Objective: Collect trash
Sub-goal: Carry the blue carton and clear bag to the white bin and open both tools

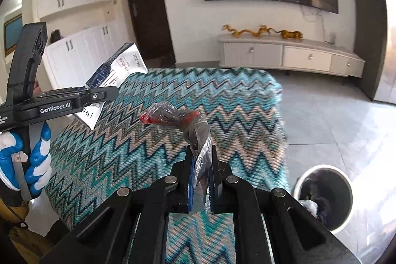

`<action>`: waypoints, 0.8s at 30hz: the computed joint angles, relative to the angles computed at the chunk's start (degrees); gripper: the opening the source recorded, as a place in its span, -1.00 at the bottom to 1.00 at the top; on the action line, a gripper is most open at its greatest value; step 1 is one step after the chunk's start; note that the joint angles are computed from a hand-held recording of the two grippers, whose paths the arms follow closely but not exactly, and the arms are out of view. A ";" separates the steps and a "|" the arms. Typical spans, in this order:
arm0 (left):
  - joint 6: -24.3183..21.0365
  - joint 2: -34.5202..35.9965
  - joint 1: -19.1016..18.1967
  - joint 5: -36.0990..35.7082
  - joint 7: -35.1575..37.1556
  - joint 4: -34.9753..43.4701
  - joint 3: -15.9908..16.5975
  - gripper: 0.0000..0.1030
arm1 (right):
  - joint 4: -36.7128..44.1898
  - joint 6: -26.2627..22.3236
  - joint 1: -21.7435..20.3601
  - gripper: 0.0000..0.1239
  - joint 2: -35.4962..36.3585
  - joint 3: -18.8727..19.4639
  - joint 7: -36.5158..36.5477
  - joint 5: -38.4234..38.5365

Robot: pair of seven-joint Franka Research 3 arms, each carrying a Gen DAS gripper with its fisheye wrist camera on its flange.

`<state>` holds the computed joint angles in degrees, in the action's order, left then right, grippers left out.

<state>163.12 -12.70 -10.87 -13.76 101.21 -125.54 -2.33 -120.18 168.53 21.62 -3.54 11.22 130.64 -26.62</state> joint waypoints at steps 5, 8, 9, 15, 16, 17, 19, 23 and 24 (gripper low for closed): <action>-2.23 3.30 -0.98 2.63 -1.30 4.40 -3.05 -0.34 | -6.78 2.88 -4.75 -0.86 -5.52 0.73 4.21 -1.45; -4.11 6.52 -1.52 4.07 -1.79 8.20 -5.08 -0.35 | -10.34 4.35 -8.92 -0.86 -7.84 1.80 5.77 -0.96; -4.65 7.70 -1.61 4.79 -2.26 9.50 -5.86 -0.35 | -11.58 4.78 -10.32 -0.86 -8.54 2.11 6.20 -0.53; -10.13 17.97 -2.79 8.29 -4.04 21.61 -10.57 -0.35 | -17.52 6.37 -17.23 -0.86 -11.08 3.28 5.86 4.51; -11.00 19.61 -2.98 8.71 -4.33 23.44 -11.23 -0.34 | -18.03 6.37 -18.43 -0.86 -10.98 3.59 5.72 5.20; -12.25 21.70 -3.24 9.15 -4.51 25.92 -11.89 -0.34 | -18.47 6.16 -19.65 -0.86 -10.79 3.86 5.65 5.67; -14.91 26.10 -4.05 10.43 -5.49 31.16 -12.99 -0.34 | -18.99 6.23 -21.12 -0.86 -10.06 3.76 5.07 6.62; -21.85 36.01 -6.48 12.70 -7.93 43.48 -14.46 -0.34 | -18.09 5.83 -24.09 -0.85 -6.86 3.77 6.76 5.08; -23.78 38.72 -7.12 13.05 -8.41 47.08 -14.69 -0.34 | -17.99 5.91 -24.63 -0.85 -5.99 3.56 7.69 4.23</action>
<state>139.33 26.02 -18.00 -0.72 92.80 -78.46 -17.02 -138.16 174.44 -3.01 -9.53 14.77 138.33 -22.39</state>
